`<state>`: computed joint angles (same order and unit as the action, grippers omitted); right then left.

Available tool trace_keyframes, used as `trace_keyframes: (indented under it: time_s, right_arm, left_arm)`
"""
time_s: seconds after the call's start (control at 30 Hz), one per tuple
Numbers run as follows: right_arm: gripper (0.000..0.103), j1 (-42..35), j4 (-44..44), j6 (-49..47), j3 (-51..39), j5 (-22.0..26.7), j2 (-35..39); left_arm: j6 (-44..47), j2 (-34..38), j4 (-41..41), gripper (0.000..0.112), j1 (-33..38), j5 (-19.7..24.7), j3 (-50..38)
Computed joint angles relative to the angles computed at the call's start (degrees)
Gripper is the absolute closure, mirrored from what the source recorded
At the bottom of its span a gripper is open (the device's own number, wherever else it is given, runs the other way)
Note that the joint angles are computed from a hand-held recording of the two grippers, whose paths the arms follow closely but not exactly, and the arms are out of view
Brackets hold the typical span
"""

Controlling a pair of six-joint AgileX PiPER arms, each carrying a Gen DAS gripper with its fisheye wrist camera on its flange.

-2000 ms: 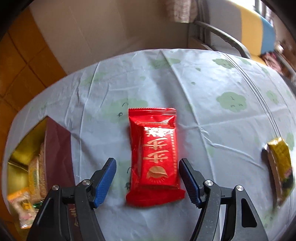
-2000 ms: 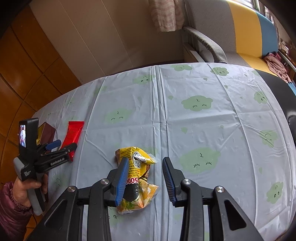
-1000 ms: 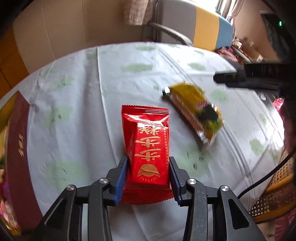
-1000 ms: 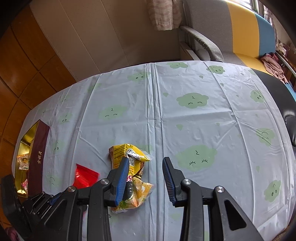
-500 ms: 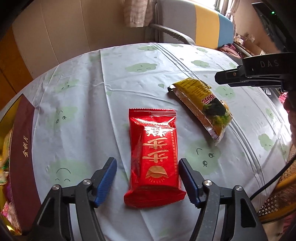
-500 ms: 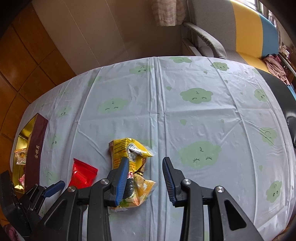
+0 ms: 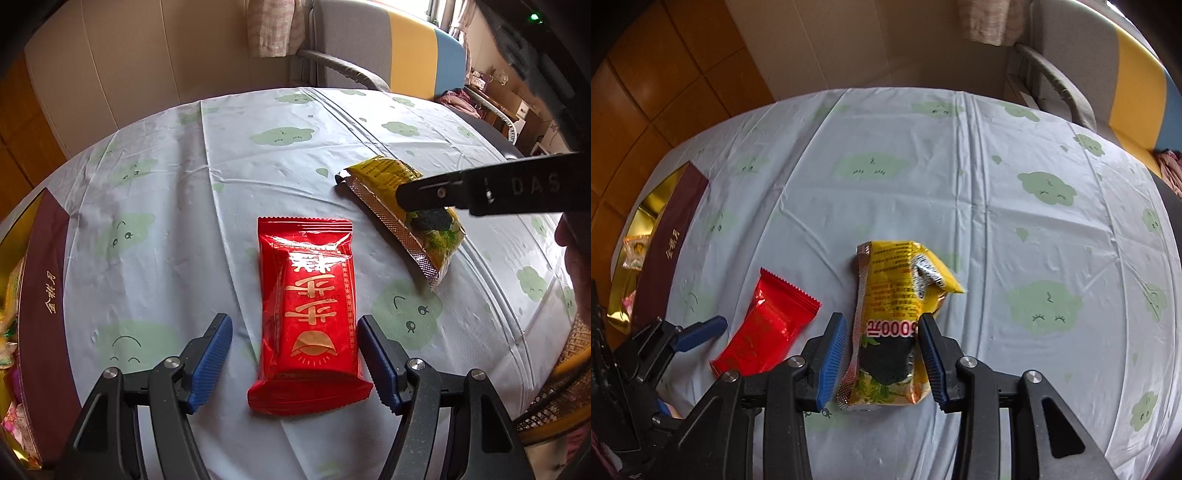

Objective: Organize snacks
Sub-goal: 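Close the left tool on the red pastry while the right tool holds the yellow bag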

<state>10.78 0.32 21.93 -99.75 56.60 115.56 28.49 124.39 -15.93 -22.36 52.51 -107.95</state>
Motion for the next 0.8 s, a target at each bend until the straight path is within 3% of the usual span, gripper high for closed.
trace_keyframes:
  time_s: [0.07, 0.17, 0.2, 0.43, 0.47, 0.5, 0.57, 0.8]
  right_arm:
    - [0.059, 0.53, -1.27, 0.17, -0.49, 0.37, 0.64]
    - [0.040, 0.82, -1.20, -0.31, -0.57, 0.29, 1.12]
    - [0.039, 0.96, -1.34, -0.26, -0.76, 0.54, 1.45]
    - [0.039, 1.83, -4.84, 1.19, -1.58, 1.32, 2.46]
    - [0.041, 2.15, -5.71, 1.22, -1.95, 1.94, 2.80]
    - [0.054, 2.43, -6.44, 1.12, -2.46, 2.78, 3.26]
    - [0.058, 3.58, -9.45, 1.83, -3.18, 4.26, 4.01]
    - [0.060, 3.64, -9.83, 0.46, -2.61, 4.50, 4.08]
  left_arm:
    - [0.28, -0.29, -0.21, 0.041, 0.12, -0.16, 0.50]
    - [0.48, -0.45, -0.46, 0.041, 0.26, -0.30, 0.79]
    - [0.49, -0.45, -0.45, 0.040, 0.28, -0.36, 0.82]
    - [0.61, -0.45, -0.58, 0.038, 0.50, -0.18, 0.75]
    - [0.65, -0.45, -0.56, 0.038, 0.51, -0.17, 0.76]
    - [0.67, -0.42, -0.58, 0.037, 0.53, -0.17, 0.73]
    - [0.63, -0.41, -0.59, 0.037, 0.57, -0.16, 0.73]
    - [0.86, 0.28, -0.11, 0.037, 0.90, 1.73, -1.14]
